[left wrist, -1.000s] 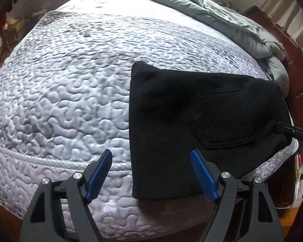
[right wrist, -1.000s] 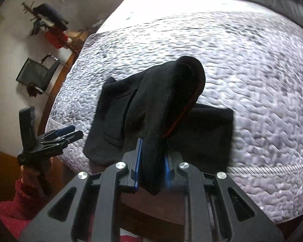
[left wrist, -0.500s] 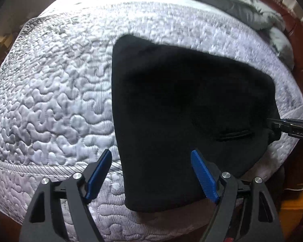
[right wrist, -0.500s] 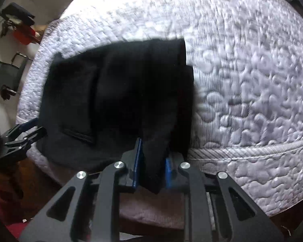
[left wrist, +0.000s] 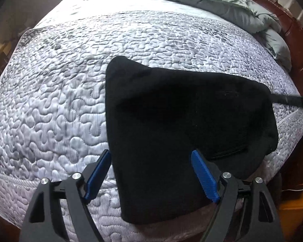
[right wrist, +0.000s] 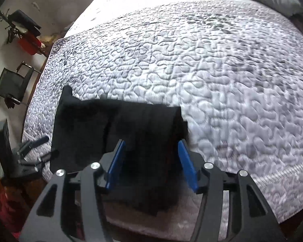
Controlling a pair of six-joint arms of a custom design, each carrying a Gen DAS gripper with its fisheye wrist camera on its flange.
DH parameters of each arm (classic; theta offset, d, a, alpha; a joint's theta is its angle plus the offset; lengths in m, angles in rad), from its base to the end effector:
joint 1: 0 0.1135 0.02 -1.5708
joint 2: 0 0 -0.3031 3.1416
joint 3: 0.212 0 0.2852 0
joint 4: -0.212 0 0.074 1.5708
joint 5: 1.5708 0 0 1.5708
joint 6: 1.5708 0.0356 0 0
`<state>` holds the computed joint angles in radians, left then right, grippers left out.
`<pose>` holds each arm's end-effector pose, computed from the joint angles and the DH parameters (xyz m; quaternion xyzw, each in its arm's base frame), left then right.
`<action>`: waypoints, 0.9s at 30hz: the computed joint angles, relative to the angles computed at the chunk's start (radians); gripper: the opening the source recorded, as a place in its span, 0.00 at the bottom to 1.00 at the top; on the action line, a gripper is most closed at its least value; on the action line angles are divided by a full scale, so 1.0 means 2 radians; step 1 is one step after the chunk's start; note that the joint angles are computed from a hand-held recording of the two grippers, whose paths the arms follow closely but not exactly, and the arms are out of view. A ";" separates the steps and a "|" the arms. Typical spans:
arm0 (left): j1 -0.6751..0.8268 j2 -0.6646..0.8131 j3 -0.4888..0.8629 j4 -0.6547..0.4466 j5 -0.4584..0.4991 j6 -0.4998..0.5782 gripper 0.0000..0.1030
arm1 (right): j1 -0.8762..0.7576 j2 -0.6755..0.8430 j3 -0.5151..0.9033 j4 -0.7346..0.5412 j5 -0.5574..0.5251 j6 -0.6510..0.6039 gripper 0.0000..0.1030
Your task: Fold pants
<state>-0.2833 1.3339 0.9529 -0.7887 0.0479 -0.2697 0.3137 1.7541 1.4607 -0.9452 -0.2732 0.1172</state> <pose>0.2614 -0.0779 0.2593 0.0114 0.9796 -0.0769 0.1852 0.3726 0.1310 0.2860 -0.1182 0.9701 0.1662 0.1313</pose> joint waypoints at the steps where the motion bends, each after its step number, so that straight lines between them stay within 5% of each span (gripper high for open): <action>1: -0.002 0.003 0.001 0.001 0.000 0.000 0.80 | -0.001 0.018 0.017 -0.005 -0.004 0.002 0.52; 11: -0.014 0.036 0.002 0.019 -0.015 -0.012 0.85 | -0.013 0.059 0.058 -0.008 -0.027 0.010 0.04; 20: -0.032 0.057 0.006 0.028 -0.031 -0.018 0.88 | -0.009 0.073 0.049 0.000 -0.001 0.019 0.07; 24: -0.011 0.030 -0.003 0.014 -0.002 -0.020 0.88 | -0.017 0.025 0.019 -0.012 -0.008 -0.005 0.31; 27: -0.003 0.013 -0.011 0.007 0.005 -0.019 0.88 | -0.026 -0.013 -0.016 -0.022 -0.035 -0.019 0.38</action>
<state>-0.2898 1.3595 0.9300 -0.7741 0.0580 -0.3082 0.2610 1.7280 1.4278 -0.9882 -0.3436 0.0785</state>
